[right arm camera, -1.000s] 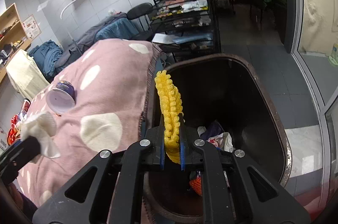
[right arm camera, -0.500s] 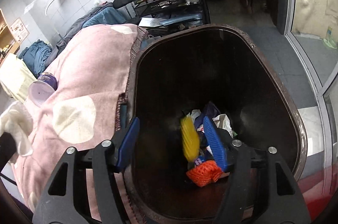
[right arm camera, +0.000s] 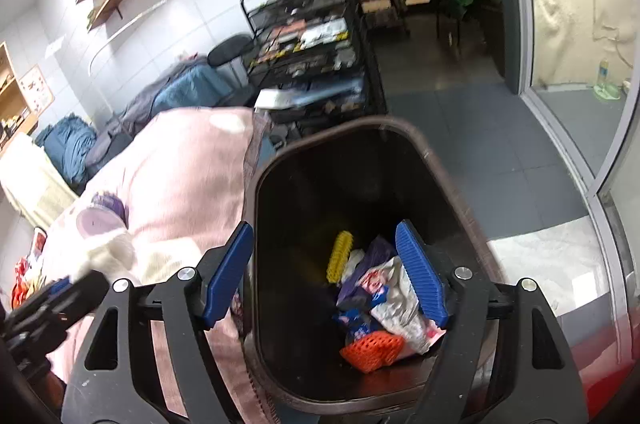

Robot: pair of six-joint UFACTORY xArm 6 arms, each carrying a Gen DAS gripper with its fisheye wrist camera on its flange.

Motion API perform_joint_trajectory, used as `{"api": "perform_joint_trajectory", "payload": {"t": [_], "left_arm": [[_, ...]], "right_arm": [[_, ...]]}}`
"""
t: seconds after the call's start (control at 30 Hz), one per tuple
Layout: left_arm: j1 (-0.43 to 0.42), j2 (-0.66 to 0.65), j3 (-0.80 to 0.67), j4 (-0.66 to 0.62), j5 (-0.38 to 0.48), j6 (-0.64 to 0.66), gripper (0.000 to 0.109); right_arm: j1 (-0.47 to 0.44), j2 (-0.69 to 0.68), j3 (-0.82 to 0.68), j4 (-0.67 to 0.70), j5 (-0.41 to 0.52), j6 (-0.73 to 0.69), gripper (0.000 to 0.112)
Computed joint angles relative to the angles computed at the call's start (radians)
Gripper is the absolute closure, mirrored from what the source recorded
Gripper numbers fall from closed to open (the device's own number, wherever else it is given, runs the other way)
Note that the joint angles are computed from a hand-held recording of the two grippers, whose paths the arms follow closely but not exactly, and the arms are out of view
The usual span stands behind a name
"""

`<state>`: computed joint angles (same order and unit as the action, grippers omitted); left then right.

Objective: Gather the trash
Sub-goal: 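Lower the white tissue into the bin and open the left tool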

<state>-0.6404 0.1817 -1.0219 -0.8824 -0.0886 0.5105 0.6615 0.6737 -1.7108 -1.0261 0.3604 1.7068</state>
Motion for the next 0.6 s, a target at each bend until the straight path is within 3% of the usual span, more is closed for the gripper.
{"api": "perform_joint_trajectory", "payload": {"t": [0.13, 0.27, 0.53, 0.6], "left_arm": [[0.026, 0.041, -0.043, 0.151, 0.045, -0.130, 0.070], [0.061, 0.080, -0.075, 0.432, 0.075, -0.357, 0.070], [0.081, 0.152, -0.166, 0.664, 0.150, -0.535, 0.069], [0.084, 0.164, -0.180, 0.727, 0.166, -0.589, 0.062]], "right_arm": [[-0.011, -0.048, 0.044, -0.083, 0.022, 0.089, 0.037], [-0.024, -0.074, 0.072, -0.108, 0.028, 0.125, 0.037], [-0.032, -0.102, 0.099, -0.124, 0.034, 0.145, 0.037], [-0.034, -0.104, 0.102, -0.124, 0.033, 0.147, 0.037]]}}
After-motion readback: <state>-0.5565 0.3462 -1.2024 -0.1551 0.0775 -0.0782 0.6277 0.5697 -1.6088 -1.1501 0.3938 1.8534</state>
